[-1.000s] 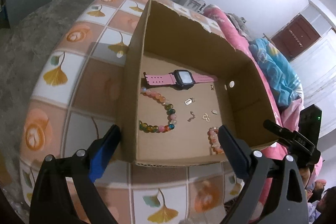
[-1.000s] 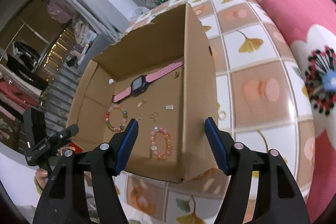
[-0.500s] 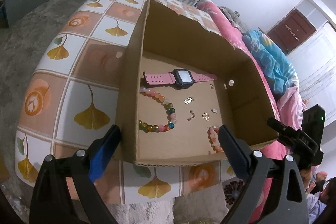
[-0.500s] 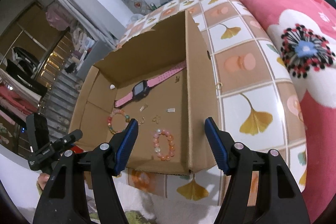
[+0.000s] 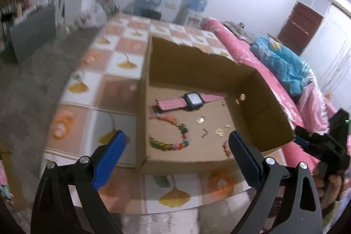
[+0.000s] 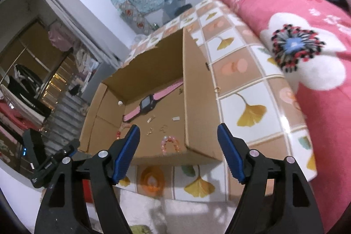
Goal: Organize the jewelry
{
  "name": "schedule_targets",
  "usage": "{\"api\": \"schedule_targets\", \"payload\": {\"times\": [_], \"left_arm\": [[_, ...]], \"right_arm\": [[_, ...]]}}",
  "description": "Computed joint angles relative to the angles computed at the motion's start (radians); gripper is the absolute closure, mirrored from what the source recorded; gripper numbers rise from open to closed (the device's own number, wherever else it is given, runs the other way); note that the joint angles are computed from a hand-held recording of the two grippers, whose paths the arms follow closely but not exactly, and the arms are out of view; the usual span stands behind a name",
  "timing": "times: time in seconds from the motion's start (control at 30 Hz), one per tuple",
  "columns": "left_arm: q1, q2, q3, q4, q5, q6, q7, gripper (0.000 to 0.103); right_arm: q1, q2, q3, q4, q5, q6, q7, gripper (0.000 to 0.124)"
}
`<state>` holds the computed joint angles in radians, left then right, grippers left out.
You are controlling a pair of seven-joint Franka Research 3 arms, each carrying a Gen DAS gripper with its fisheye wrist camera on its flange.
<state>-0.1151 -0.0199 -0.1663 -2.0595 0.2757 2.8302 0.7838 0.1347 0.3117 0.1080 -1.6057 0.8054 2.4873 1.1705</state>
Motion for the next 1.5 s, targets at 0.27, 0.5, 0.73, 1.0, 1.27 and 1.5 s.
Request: {"api": "schedule_targets", "payload": {"times": [0.27, 0.5, 0.73, 1.0, 1.27, 1.5], "left_arm": [[0.037, -0.104, -0.046, -0.084, 0.335, 0.026, -0.319, 0.005], [0.046, -0.131, -0.088, -0.067, 0.551, -0.045, -0.516, 0.005], [0.007, -0.130, -0.115, -0.010, 0.637, -0.217, -0.601, 0.005], [-0.071, -0.101, -0.115, 0.055, 0.596, -0.385, -0.517, 0.005], [-0.127, -0.026, -0.114, 0.104, 0.541, -0.512, -0.385, 0.005], [-0.149, 0.031, -0.082, 0.119, 0.461, -0.501, -0.334, 0.005]], "right_arm": [[0.047, -0.173, -0.015, -0.258, -0.026, 0.170, -0.065, 0.045], [0.083, -0.227, -0.029, -0.359, -0.088, 0.239, -0.077, 0.039], [0.113, -0.258, -0.029, -0.414, -0.164, 0.304, -0.077, 0.030], [0.144, -0.286, -0.030, -0.467, -0.314, 0.389, 0.010, 0.029], [0.156, -0.261, -0.028, -0.454, -0.415, 0.384, 0.110, 0.029], [0.173, -0.193, -0.033, -0.380, -0.518, 0.313, 0.241, 0.029]]}}
